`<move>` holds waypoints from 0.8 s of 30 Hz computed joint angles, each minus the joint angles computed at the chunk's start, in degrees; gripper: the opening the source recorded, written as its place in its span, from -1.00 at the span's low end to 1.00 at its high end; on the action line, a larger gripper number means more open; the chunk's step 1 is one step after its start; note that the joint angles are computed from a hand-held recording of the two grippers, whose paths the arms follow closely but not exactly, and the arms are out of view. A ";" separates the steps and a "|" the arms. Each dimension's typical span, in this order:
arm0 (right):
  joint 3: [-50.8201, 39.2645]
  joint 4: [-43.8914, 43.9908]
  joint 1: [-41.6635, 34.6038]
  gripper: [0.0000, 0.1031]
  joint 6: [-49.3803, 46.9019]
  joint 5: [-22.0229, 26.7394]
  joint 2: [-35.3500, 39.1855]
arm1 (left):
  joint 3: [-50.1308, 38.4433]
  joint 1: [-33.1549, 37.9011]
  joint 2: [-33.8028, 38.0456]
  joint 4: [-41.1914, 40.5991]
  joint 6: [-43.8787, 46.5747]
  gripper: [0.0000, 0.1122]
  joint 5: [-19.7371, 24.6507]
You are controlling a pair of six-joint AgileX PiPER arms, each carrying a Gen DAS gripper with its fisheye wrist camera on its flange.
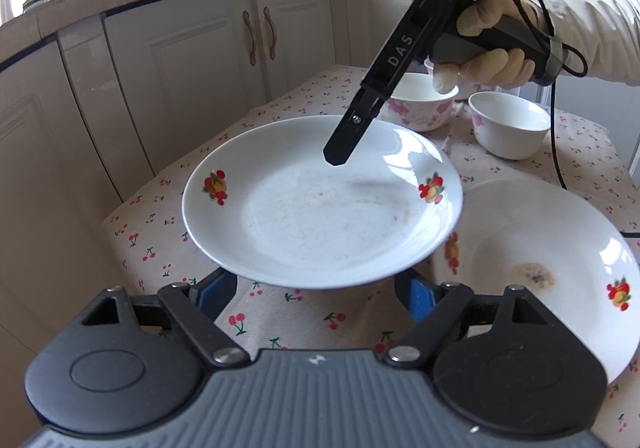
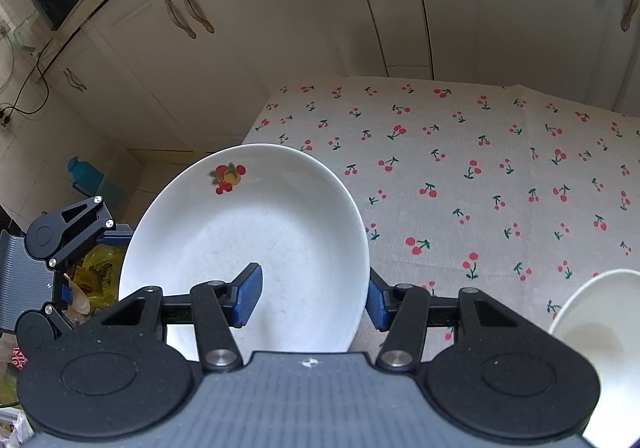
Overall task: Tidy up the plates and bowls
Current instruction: 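Lift the fruit-decal plate with the right gripper and carry it over the plate stack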
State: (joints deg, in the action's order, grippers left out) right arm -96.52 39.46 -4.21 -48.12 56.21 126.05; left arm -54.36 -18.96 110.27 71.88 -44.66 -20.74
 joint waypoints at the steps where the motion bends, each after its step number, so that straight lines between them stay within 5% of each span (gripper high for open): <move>1: 0.71 0.17 -0.26 0.16 -0.36 0.20 -0.73 | 0.40 -0.46 -0.61 -0.32 0.13 0.53 0.48; 17: 18.75 4.66 -5.98 0.16 -9.94 1.08 -15.35 | 10.92 -10.93 -12.22 -12.78 3.18 0.53 7.49; 24: 28.74 6.20 -8.96 0.16 -15.53 1.06 -21.81 | 16.24 -17.62 -16.89 -29.18 13.61 0.52 11.20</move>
